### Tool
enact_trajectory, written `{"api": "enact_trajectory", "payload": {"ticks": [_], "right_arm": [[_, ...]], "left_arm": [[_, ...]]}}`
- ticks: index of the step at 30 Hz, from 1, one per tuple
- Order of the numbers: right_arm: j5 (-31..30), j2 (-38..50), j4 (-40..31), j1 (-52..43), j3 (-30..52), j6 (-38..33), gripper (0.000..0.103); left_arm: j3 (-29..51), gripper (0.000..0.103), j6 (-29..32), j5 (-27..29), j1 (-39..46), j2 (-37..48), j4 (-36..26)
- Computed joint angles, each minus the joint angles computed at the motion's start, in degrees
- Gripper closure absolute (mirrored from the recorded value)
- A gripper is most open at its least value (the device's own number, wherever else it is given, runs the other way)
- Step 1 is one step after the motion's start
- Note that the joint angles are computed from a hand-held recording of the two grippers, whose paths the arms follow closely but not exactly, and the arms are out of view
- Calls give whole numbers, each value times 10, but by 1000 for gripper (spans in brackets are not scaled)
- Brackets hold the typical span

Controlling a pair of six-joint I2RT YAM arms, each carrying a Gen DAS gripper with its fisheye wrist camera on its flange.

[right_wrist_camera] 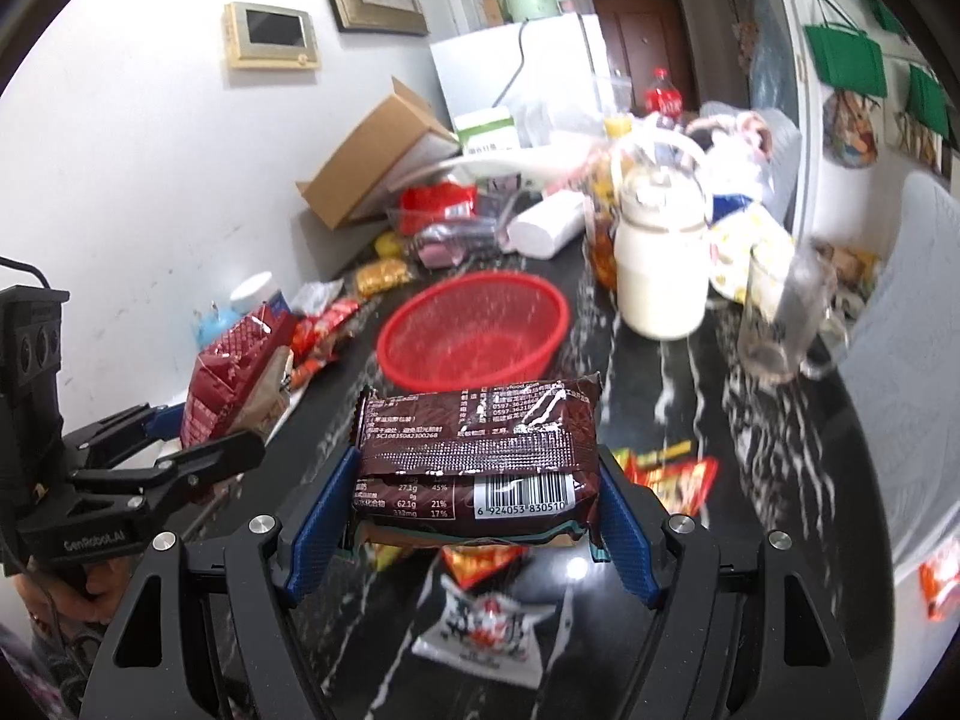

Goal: Organize snacks
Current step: 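Carry the chocolate pack to the red basket and open the right gripper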

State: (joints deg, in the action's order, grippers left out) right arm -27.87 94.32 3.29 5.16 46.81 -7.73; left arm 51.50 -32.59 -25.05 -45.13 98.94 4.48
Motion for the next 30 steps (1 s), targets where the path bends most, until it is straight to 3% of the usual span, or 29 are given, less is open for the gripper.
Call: {"api": "enact_trajectory", "payload": {"ticks": [16, 30], "right_arm": [[10, 82, -35, 21, 168, -10, 27], [52, 247, -102, 48, 405, -13, 27]], "left_arm": [[100, 37, 104, 38, 70, 31, 22], [241, 37, 139, 97, 153, 143, -1]]}}
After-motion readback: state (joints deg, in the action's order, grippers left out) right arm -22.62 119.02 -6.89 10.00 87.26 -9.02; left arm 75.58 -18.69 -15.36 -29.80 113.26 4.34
